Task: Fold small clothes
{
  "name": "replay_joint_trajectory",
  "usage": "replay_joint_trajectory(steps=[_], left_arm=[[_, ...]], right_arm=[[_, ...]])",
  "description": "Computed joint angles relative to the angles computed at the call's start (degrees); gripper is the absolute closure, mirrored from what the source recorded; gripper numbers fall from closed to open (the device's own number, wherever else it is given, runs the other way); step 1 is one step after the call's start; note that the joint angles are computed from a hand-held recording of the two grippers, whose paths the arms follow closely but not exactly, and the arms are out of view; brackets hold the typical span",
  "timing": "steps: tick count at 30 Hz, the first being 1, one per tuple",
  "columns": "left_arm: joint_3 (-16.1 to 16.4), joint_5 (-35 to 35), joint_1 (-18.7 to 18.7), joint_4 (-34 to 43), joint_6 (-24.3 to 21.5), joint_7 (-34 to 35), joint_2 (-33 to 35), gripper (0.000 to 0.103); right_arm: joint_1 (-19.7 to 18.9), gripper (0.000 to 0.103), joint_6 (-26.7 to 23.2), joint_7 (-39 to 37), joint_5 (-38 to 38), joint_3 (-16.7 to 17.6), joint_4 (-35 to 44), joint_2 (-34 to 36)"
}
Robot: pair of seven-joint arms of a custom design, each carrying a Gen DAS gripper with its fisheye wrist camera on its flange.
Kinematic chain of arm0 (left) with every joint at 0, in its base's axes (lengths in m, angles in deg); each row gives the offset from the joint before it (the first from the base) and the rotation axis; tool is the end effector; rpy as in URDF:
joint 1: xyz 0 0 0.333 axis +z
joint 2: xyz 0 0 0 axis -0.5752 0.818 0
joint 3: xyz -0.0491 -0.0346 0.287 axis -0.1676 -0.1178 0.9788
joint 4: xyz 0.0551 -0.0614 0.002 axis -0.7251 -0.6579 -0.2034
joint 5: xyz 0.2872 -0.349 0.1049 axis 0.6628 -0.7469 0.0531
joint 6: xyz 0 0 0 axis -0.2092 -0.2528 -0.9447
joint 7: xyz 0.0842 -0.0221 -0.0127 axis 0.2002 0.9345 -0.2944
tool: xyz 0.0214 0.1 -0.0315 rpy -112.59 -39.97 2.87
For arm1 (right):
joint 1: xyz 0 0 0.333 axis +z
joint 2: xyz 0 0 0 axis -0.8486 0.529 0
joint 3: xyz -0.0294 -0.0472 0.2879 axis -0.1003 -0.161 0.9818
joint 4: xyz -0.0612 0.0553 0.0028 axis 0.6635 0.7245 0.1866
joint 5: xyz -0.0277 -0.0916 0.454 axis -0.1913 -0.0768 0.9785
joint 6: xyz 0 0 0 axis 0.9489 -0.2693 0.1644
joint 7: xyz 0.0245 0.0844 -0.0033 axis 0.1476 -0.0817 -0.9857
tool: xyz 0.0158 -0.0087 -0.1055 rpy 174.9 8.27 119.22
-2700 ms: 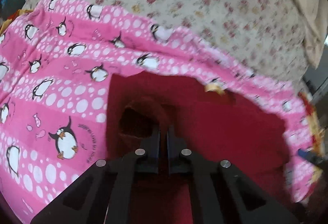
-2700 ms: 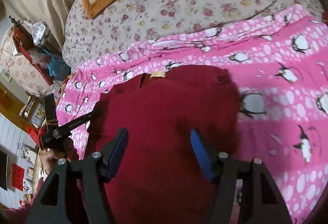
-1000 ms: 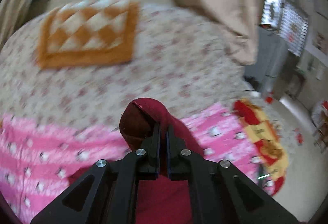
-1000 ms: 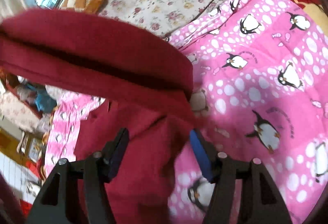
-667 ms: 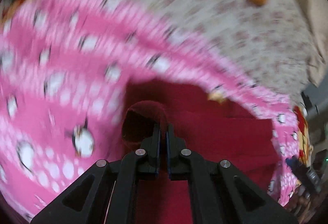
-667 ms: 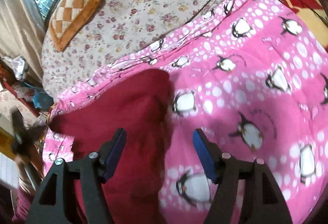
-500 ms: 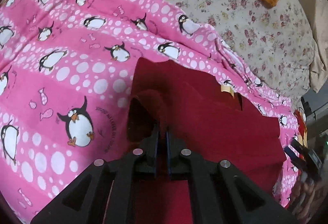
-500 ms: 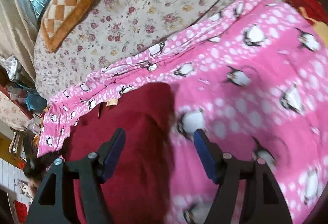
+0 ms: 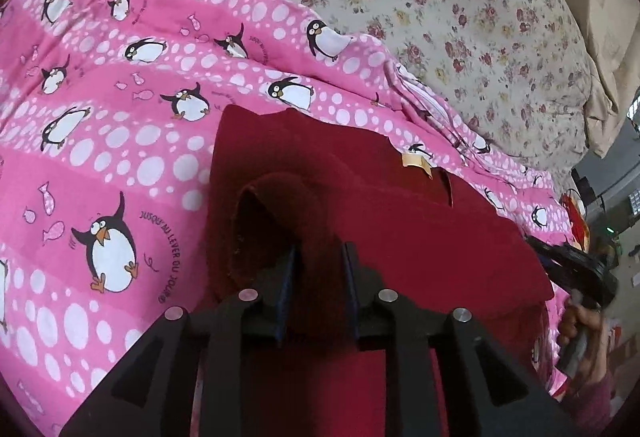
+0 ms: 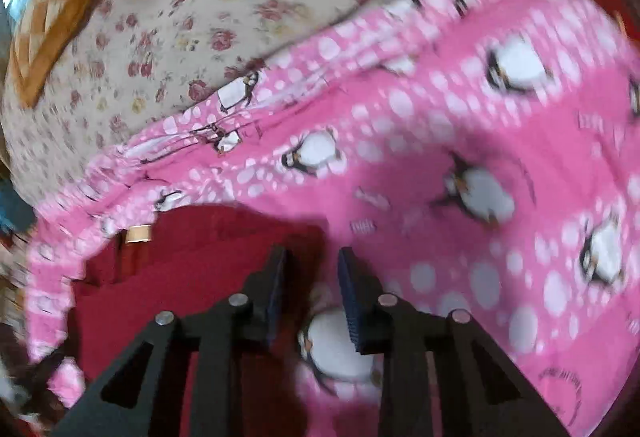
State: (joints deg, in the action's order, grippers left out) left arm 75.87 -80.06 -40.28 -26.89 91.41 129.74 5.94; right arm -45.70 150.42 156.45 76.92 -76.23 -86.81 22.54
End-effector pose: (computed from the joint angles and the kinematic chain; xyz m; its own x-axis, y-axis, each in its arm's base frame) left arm 0.6301 -0.1353 0.5248 0.0775 -0.9031 0.4223 -0.8298 -0.2933 -0.4748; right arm 0.7087 0.1966 0.5249 -0.1129 -0.8932 -0.4353 -0.8477 0.3152 -0.4267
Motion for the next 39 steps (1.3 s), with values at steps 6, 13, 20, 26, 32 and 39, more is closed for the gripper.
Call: replay_joint_trajectory(steps=[6,13,20,26,32,39], left_arm=[[-0.2,1.5,0.1,-0.8,0.9,-2.0,-0.6,0.101],[0.1,2.5,-0.4,-3.6,1.9,-1.6,-3.0,0.1],[-1.4,11.9,0.2,-4.8,3.0,-7.3,-4.6,0.099],[-1.8,18.1,0.9,-5.0,3.6,-12.4,-4.9,0.093],[-1.3,18.9,0.9,-3.4,1.0,-13.7,-3.0,0.088],[-1.9,23.9,1.0,-1.9,-0.7,-16.0,-1.4,0.087]], right_arm=[[0.8,0.028,-0.6,-12.0,8.7,1.8,-7.0,-7.6],[2.5,0.084,-1.1,-7.3,-3.4,0.3,-12.2,-10.5],[3.0,0.075,0.3,-0.6,-9.4,0.7,-13.8,-13.8],[4.4,0.053,1.0,-5.2,-7.9,1.3,-9.8,-12.1],[5.5,0.053,-2.3,-3.1,-13.0,1.1,-1.4,-3.7],[7.0,0.053,-5.7,-1.5,-19.9,0.4,2.4,0.0]])
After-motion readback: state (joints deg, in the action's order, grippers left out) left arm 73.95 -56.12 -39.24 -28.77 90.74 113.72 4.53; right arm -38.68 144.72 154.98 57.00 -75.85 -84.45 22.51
